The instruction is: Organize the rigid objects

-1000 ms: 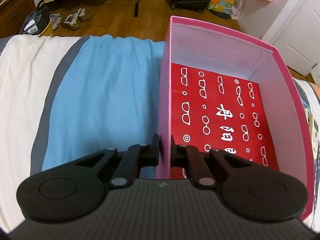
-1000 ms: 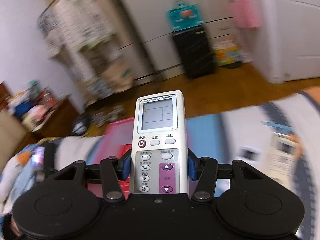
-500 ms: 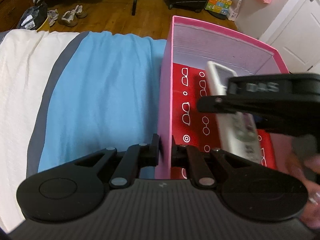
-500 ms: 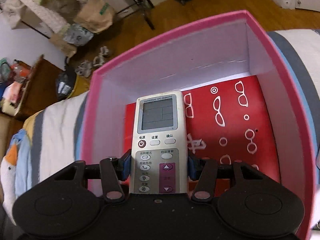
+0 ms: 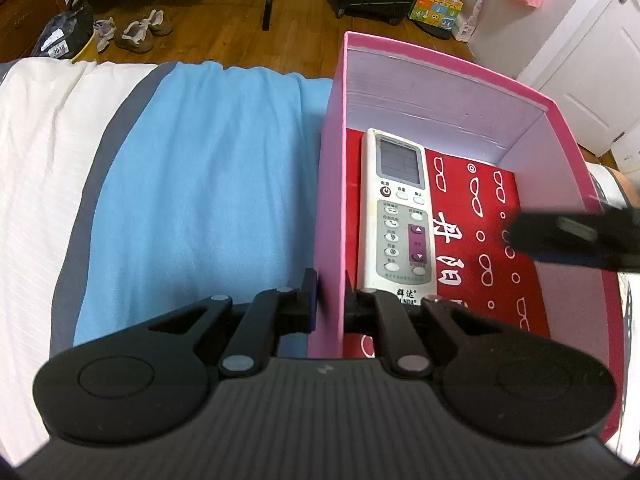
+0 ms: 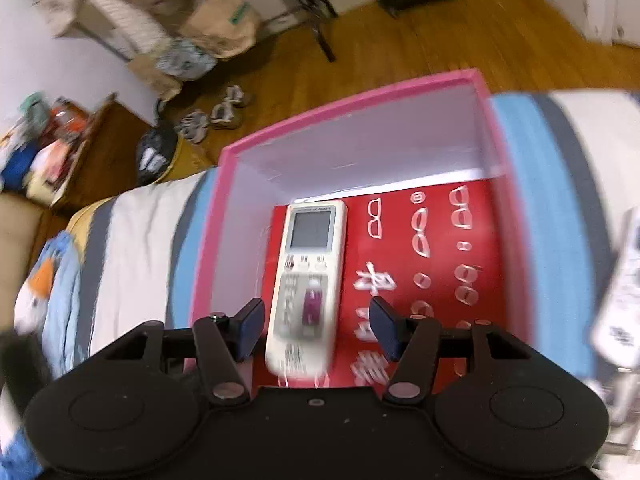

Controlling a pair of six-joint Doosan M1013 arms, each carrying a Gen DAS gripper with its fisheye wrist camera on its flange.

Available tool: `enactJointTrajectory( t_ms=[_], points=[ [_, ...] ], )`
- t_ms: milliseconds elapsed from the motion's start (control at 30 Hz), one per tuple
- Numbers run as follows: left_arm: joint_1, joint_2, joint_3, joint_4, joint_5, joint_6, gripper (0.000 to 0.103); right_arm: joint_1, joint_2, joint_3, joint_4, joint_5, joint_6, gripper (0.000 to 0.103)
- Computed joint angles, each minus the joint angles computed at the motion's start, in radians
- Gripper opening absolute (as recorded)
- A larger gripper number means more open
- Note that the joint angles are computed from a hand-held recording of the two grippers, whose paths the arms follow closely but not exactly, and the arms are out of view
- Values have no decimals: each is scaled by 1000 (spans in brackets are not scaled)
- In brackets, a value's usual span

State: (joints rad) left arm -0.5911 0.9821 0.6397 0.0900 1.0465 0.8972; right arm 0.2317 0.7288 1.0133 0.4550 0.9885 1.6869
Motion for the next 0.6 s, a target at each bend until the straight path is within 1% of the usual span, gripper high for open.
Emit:
enactJointTrajectory(
  t_ms=[67, 200, 333, 433, 467, 500, 533, 600],
  points=[
    [-1, -3, 4, -3, 0, -5, 8, -12, -56, 57, 22, -13, -75, 63],
    [0, 2, -8, -6, 15, 0, 8, -31, -165, 171, 6, -34, -178, 63],
    [-4, 8, -24, 7, 33, 7, 8, -57, -243, 261, 12, -40, -293, 63],
    [-8, 8, -26, 18, 37, -7, 8, -73, -275, 315, -6, -21, -333, 64],
    [-9, 9, -29, 22, 41, -12, 8, -74, -284, 339, -17, -31, -345, 66],
    [-10, 10, -32, 24, 46, -14, 8, -75, -292, 363, -19, -48, -361, 72],
    [-10, 10, -31, 26, 47, -14, 8, -77, -296, 386, -22, -60, -366, 72],
    [-12, 10, -34, 28, 50, -10, 8, -79, -295, 412, -50, -58, -357, 72]
  ],
)
